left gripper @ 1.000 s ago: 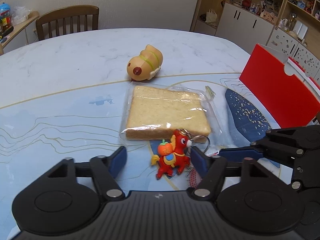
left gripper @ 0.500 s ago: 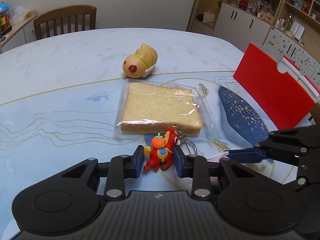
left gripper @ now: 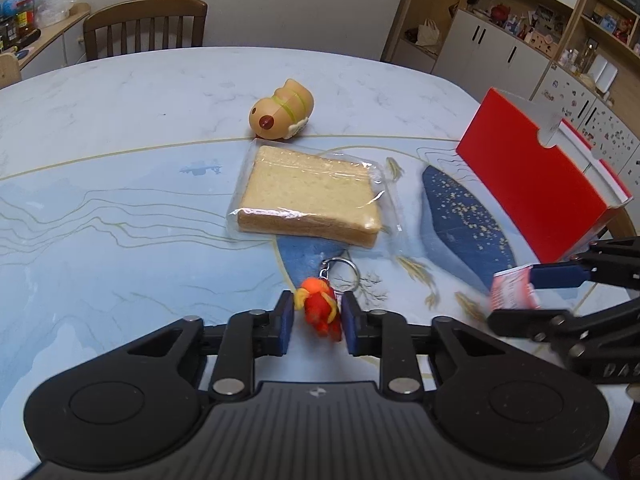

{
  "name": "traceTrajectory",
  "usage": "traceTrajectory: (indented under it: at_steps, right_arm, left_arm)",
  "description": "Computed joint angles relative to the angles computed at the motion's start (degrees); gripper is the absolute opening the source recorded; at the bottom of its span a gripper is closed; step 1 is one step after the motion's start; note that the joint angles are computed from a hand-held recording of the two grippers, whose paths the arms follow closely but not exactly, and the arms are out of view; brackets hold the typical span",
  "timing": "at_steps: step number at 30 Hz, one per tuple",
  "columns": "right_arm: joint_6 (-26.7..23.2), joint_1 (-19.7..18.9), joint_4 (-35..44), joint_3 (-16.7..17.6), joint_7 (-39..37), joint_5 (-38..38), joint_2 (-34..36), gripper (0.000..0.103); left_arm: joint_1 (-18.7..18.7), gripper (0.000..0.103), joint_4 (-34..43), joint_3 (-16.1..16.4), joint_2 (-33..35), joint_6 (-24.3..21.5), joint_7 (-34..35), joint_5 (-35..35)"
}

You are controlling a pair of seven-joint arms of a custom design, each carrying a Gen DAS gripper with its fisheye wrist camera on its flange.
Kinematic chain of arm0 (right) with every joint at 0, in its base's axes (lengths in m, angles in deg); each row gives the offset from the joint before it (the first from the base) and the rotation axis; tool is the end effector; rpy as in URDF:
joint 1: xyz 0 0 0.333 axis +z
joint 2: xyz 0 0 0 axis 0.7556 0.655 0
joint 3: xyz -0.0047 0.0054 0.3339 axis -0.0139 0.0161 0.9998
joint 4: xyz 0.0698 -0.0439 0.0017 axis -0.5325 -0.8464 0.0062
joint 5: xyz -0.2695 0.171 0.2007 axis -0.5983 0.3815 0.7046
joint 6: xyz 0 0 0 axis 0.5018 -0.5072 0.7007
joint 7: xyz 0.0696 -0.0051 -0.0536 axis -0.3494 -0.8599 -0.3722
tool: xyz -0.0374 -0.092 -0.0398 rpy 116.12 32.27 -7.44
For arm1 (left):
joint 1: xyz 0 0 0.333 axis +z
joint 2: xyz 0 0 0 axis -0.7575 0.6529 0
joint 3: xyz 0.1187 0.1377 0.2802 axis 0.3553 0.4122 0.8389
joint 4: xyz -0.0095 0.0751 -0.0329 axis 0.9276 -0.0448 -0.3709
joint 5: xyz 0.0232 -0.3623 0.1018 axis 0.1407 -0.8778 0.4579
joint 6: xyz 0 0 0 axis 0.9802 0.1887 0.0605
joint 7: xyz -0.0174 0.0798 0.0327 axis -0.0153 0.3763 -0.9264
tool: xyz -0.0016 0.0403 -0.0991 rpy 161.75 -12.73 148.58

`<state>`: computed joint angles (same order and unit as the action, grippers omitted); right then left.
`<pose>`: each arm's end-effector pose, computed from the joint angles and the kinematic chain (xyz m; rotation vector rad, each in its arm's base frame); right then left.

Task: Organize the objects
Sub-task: 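Grasp the orange keychain figure with the left tool while the right tool grasps the pink toothpaste tube, then carry the keychain figure and toothpaste tube with both tools into the shoebox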

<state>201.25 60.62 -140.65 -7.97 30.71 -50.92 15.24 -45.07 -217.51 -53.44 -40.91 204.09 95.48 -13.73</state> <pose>0.6164 0.2281 0.5246 -2.4296 0.7221 -0.1534 0.5178 -0.0746 0.5100 -2.1417 1.4982 -0.7660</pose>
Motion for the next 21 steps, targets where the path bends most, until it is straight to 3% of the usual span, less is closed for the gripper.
traceTrajectory:
  at_steps: [8,17,21]
  right_arm:
    - [-5.23,-3.65,4.18,-1.55,-2.96,2.88,-0.03,0.051]
    - [-11.34,-7.77,11.94,-2.49,-7.47,6.49,2.33,0.051]
    - [-13.14,-9.60,16.07,-2.56,-9.24,7.73,4.40,0.051]
  left_arm:
    - [-0.05,0.019,0.88,-2.72,-1.26,-3.03,-8.69,4.26]
    - [-2.77,0.019,6.92,-4.24,0.20,-5.31,-15.24,9.28]
    - [-3.88,0.019,11.48,-4.80,2.33,-6.00,-20.09,17.15]
